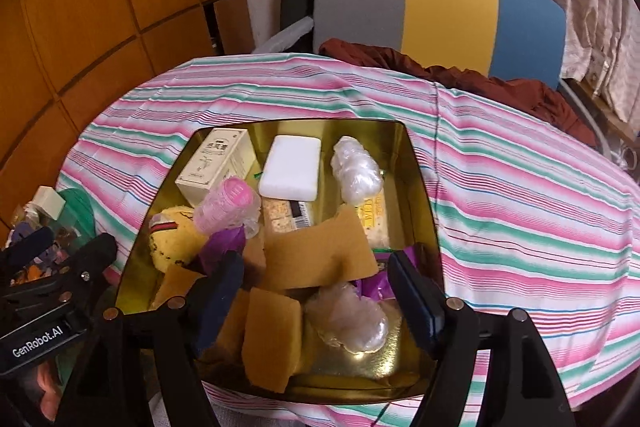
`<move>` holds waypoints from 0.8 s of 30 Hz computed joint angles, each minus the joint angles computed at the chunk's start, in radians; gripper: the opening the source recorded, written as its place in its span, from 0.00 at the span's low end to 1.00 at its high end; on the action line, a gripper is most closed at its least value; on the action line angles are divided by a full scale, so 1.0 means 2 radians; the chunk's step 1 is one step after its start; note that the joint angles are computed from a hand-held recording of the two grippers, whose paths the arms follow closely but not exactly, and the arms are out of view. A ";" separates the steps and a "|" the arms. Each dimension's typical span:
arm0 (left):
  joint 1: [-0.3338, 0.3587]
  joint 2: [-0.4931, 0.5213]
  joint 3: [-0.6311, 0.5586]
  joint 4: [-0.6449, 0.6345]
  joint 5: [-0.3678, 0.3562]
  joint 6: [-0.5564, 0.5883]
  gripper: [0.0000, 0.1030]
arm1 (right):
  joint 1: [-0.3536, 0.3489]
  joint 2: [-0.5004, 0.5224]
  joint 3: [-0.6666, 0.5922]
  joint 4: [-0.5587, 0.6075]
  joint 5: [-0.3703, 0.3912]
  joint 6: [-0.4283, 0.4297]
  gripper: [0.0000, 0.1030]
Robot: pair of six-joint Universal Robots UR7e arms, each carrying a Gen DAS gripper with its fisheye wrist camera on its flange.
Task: Organize objects
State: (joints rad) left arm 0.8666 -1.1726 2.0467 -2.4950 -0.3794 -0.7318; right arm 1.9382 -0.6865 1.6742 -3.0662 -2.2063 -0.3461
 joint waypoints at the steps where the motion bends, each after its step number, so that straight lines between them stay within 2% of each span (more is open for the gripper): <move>1: -0.001 0.000 -0.003 0.024 0.006 -0.019 1.00 | 0.001 0.001 0.000 0.001 -0.004 -0.001 0.74; 4: -0.003 -0.002 -0.015 0.098 0.022 -0.071 1.00 | 0.003 0.001 0.000 0.002 -0.010 -0.001 0.74; 7: -0.001 -0.003 -0.029 0.158 0.017 -0.103 1.00 | 0.004 0.002 -0.003 0.003 -0.019 0.003 0.74; 11: 0.006 -0.007 -0.035 0.157 -0.015 -0.101 1.00 | 0.003 0.001 -0.003 0.006 -0.024 0.012 0.74; 17: 0.009 -0.011 -0.038 0.153 -0.038 -0.099 1.00 | 0.002 0.000 -0.006 0.023 -0.028 0.023 0.74; 24: 0.003 -0.008 -0.038 0.150 -0.033 -0.085 1.00 | 0.001 0.000 -0.007 0.025 -0.034 0.031 0.74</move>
